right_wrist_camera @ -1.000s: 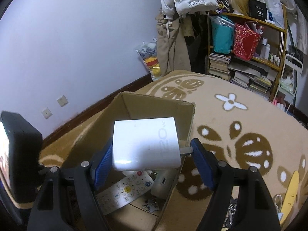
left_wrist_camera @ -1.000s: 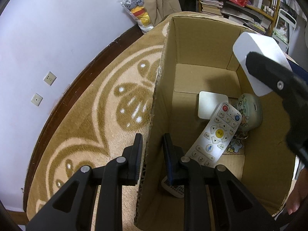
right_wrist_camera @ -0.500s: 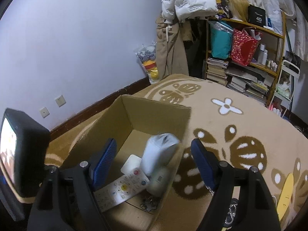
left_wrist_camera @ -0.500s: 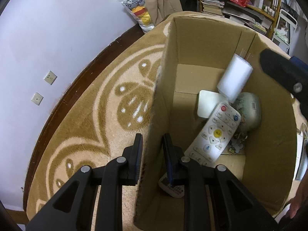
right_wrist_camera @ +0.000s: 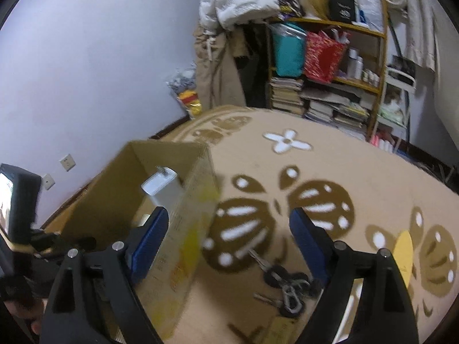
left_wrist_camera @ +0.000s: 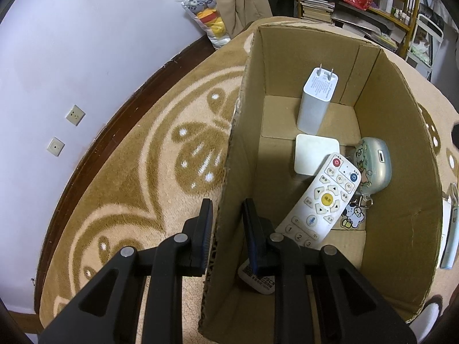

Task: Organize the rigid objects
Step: 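Return the right gripper to the keys and grasp the gold NFC card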

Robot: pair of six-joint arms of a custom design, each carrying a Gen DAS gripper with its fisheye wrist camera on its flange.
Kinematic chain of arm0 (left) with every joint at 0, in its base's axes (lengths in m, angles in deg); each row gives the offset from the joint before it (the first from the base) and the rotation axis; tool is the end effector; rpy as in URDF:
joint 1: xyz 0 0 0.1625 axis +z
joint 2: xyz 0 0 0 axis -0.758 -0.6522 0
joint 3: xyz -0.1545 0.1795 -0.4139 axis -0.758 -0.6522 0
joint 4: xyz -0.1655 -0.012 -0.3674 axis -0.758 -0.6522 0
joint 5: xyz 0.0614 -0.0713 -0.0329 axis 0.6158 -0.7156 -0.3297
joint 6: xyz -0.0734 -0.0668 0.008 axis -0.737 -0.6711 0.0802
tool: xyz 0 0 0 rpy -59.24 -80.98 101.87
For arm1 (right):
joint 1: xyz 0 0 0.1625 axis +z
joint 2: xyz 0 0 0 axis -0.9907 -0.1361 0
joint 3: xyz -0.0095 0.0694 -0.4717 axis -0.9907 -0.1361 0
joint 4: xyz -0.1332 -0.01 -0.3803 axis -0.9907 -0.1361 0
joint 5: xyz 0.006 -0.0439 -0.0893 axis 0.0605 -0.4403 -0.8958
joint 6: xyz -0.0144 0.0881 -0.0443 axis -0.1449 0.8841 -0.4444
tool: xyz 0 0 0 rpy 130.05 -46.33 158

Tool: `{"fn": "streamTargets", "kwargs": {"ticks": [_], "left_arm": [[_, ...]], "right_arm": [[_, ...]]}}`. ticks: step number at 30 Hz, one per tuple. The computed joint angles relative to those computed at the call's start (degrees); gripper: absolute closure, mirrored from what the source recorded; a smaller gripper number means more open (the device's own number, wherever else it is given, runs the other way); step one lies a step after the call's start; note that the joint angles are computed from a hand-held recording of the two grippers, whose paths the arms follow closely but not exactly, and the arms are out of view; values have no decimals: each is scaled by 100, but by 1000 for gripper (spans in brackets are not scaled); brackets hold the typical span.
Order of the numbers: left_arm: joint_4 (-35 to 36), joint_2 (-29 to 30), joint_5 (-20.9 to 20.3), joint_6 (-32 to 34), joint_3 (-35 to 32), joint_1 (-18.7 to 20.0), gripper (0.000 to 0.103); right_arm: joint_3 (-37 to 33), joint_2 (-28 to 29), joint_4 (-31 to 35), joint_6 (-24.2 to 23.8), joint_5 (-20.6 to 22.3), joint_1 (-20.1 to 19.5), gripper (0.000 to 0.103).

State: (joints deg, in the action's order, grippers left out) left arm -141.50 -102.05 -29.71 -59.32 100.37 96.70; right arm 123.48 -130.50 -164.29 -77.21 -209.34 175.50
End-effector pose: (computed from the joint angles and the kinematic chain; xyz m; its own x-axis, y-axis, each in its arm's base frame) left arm -0.2089 -0.5453 0.0323 -0.5553 0.1053 -0.8249 0.4125 0.8962 -0.1633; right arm 0.1111 -0.4897 0.1780 -0.7928 0.1016 0.6009 -0.3898 0.6735 -0.6281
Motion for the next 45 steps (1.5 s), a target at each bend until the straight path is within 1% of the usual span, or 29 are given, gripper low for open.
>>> {"fn": "streamTargets", "kwargs": {"ticks": [5,10,13,18,22,24,26,27,28,30,31,37,39,43,45], "left_arm": [[21,11,22,3,-6,-8,82],[31,11,25,-5,-2,-15,82],[35,10,29,-1,-2,-15,82],[26,9,24,0,0,-15,82],[26,9,24,0,0,-15,82],[26,9,24,0,0,-15,82],[38,8,28,-5,-2,-14,82],[43,8,29,-8,-2,-16,82],[39,6,25,-3,-2,-13,82],[33,6,21,-3,-1,-12,82],[33,6,21,-3,-1,-12,82],[45,-5,15,-18,24,-17,82],[60,-5,12,-35,28,-23,82],[35,-17,3,-34,41,-17,82],[30,-25,-1,-33,51,-17,82]], "right_arm": [[231,-145,210,425,-2,-300,12],[428,-167,265,653,32,-544,12],[450,-112,375,728,-79,-612,12],[470,-88,738,957,-141,-744,12],[479,-158,1114,1234,-217,-809,12],[539,-192,1097,1258,-191,-826,15],[548,-248,1304,1339,-251,-823,27],[554,-306,1511,1454,-234,-849,31],[563,-350,1663,1568,-210,-879,37],[543,-341,1864,1678,-341,-890,42],[521,-315,1922,1648,-434,-881,45],[493,-173,1829,1556,-669,-799,45],[464,-86,1783,1535,-810,-742,45],[418,167,1449,1328,-1115,-628,46],[430,265,1260,1245,-1178,-589,50]]}}
